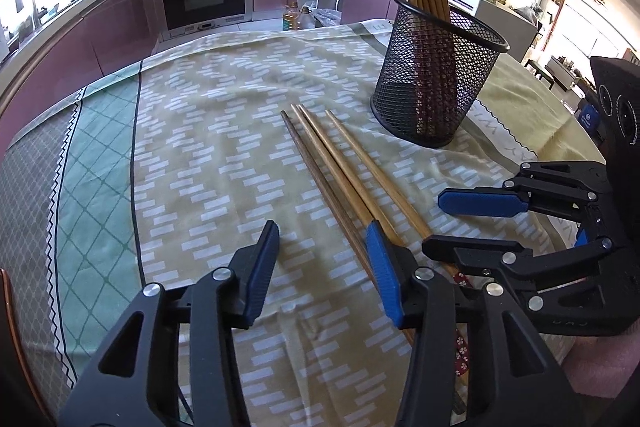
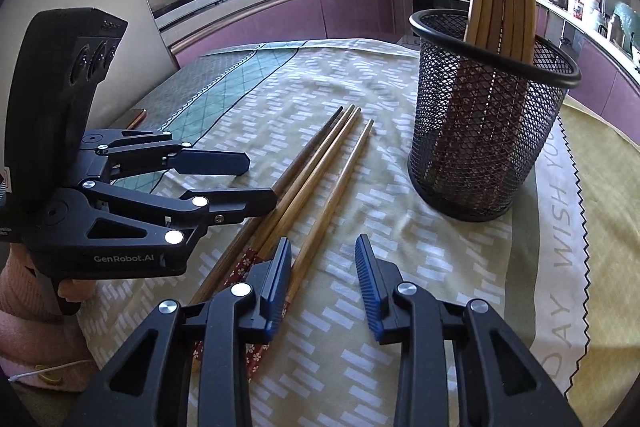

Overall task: Organize utensils
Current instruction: 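Close the left tool on a chopstick while the right tool grasps another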

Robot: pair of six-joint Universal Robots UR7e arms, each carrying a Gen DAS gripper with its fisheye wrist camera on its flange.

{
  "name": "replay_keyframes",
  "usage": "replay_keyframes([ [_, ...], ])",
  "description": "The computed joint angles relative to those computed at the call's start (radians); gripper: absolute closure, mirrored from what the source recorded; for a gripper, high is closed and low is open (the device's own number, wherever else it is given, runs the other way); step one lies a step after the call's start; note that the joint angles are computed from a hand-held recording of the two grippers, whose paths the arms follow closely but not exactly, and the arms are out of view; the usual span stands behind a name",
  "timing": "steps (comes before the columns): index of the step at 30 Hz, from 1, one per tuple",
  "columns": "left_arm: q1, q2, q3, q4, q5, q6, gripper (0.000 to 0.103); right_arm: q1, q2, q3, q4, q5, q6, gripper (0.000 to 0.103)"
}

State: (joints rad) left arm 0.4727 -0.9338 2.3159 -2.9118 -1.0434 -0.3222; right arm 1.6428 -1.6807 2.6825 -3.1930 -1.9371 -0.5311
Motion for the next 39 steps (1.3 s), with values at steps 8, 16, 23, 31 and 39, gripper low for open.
replay_keyframes([
  [8, 0.000, 0.023, -0.023, 0.011, 0.006, 0.020, 0.069, 0.025, 0.064, -0.022, -0.045, -0.037, 0.012, 0.076],
  [16, 0.018, 0.035, -0.040, 0.006, 0.013, 0.006, 0.086, 0.013, 0.088, -0.035, -0.070, -0.030, 0.023, 0.085],
  [23, 0.018, 0.022, -0.018, -0.027, 0.007, -0.049, 0.091, -0.024, 0.039, -0.026, -0.032, 0.023, 0.055, 0.094],
  [31, 0.008, -0.014, 0.019, -0.058, 0.002, -0.096, 0.095, -0.067, -0.036, -0.008, -0.003, 0.096, 0.078, 0.097],
  [39, -0.018, -0.037, 0.043, -0.057, -0.033, -0.079, 0.095, -0.078, -0.092, -0.002, 0.068, 0.144, 0.039, 0.097],
])
